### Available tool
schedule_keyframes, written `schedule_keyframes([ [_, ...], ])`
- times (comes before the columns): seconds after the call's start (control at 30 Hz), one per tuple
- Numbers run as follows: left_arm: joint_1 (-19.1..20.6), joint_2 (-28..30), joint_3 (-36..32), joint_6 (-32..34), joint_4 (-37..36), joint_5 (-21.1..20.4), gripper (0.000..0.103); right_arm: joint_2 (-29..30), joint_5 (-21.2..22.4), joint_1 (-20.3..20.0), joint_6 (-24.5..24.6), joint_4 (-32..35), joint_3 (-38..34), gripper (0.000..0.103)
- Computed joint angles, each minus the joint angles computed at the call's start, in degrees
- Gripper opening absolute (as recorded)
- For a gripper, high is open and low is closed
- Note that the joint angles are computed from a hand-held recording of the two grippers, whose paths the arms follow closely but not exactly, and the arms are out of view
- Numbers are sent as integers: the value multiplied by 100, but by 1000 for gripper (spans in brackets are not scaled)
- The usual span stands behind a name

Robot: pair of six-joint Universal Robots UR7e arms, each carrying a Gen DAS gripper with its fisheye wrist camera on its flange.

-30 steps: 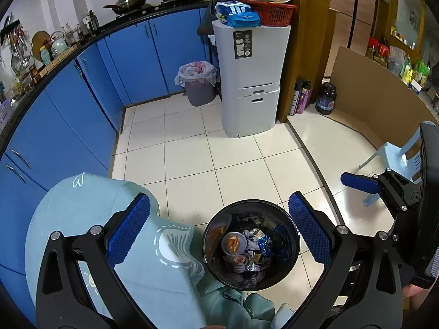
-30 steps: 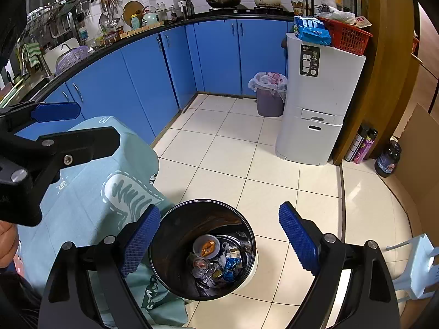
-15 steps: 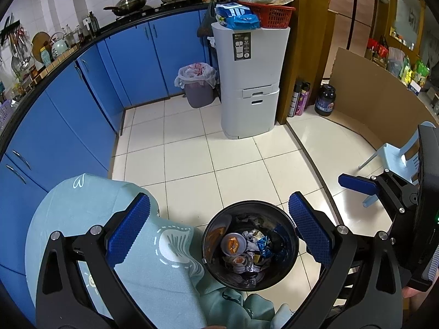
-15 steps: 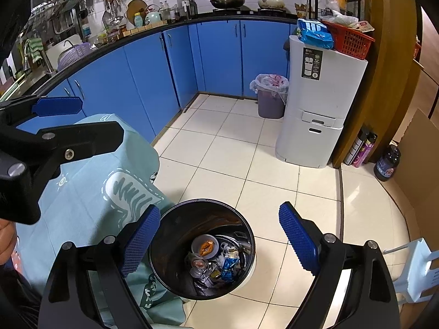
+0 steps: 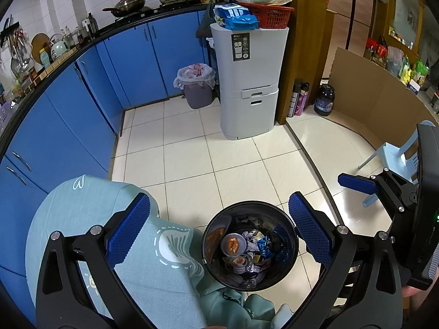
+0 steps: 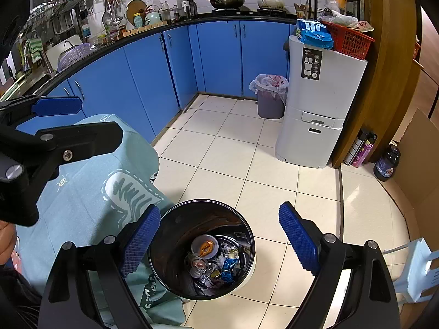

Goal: Collect trash

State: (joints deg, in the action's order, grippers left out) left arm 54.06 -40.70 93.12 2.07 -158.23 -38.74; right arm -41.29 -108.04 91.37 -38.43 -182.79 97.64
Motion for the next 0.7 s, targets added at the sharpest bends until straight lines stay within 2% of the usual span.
schedule_keyframes([
  [0.7, -3, -26, 46, 60, -75, -30, 100, -25, 20, 25, -75, 1, -22, 86],
])
